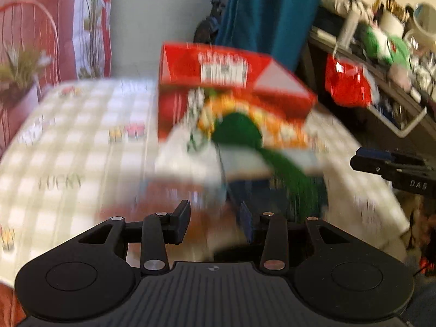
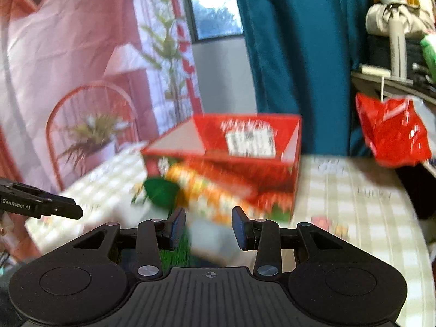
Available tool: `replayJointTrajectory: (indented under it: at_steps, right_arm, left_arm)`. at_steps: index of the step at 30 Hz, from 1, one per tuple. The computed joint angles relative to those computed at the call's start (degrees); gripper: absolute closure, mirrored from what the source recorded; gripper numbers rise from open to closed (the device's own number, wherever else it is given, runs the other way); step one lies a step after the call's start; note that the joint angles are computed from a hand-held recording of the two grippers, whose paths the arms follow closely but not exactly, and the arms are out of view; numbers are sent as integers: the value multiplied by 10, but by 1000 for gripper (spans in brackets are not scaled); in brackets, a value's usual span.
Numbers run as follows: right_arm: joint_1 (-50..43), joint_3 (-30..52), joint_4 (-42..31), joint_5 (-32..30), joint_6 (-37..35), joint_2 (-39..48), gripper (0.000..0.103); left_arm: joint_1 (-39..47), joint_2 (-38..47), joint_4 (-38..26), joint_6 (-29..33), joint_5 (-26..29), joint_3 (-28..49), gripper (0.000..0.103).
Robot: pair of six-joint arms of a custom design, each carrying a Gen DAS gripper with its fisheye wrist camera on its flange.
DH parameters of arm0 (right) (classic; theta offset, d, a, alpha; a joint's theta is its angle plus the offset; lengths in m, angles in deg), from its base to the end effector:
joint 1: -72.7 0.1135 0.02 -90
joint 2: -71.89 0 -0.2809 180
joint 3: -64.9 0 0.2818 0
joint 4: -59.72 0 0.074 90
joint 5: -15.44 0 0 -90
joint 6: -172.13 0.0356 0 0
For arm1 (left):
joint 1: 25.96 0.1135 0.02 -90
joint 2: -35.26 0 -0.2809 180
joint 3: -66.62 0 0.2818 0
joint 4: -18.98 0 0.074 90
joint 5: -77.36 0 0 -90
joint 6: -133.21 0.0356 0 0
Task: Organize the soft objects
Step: 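Move both tools back from the box to the pile of soft items, then lower both grippers onto the black soft item beside the pink cloth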
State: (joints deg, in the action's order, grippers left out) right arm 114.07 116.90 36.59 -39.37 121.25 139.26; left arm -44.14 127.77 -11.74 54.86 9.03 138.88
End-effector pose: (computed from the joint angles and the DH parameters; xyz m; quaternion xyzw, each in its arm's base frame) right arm 0.2119 0.1593 0.2339 0.1144 0.8610 0.0597 0.4920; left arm 0.3418 -0.1261 0.2134 0.2990 0.8784 -0.1956 0.3175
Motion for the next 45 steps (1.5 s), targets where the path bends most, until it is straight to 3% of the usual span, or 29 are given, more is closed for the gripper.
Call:
replayJointTrajectory:
  at_steps: [4,10,16,22,26,28,32,33,35,37,42,45]
  right_arm:
    - [41,-10,-55,-23,62,2,60]
    - [70,-19,-82,-71,136,40,59]
    - [79,4,-97,-114,123,107,52]
    - [64,19,-111,-147,122,140,52]
    - [54,22,-107,-156,105,157,58]
    - [52,27,-109,-152,97,163,68]
    - [40,24,-93,-147,90,166,76]
    - [37,24,-89,-144,89,169,77]
    - [37,21,-84,-135,94,170,79]
    - [38,17,-80,-129,98,167,83]
    - [40,10,-76,-119,106,157,86]
    - [40,13,-78,-126,109,158,78]
  left_arm:
    - [0,21,-6,5,-6,-17,56]
    - [-15,34,6,3,-22,-39,52]
    - [-25,58,-4,10,-40,-32,50]
    - [-18,100,-19,4,-36,-12,50]
    - [-23,111,-5,10,-39,-12,50]
    - [-32,112,7,18,-55,-16,50]
    - [-56,112,24,31,-88,-23,50]
    - [-60,110,29,32,-95,-26,52]
    - [-64,108,42,27,-103,-33,71]
    - [-57,108,42,18,-93,-32,77]
    - [-46,107,50,11,-81,-33,86]
    - [-43,107,64,-10,-89,-35,90]
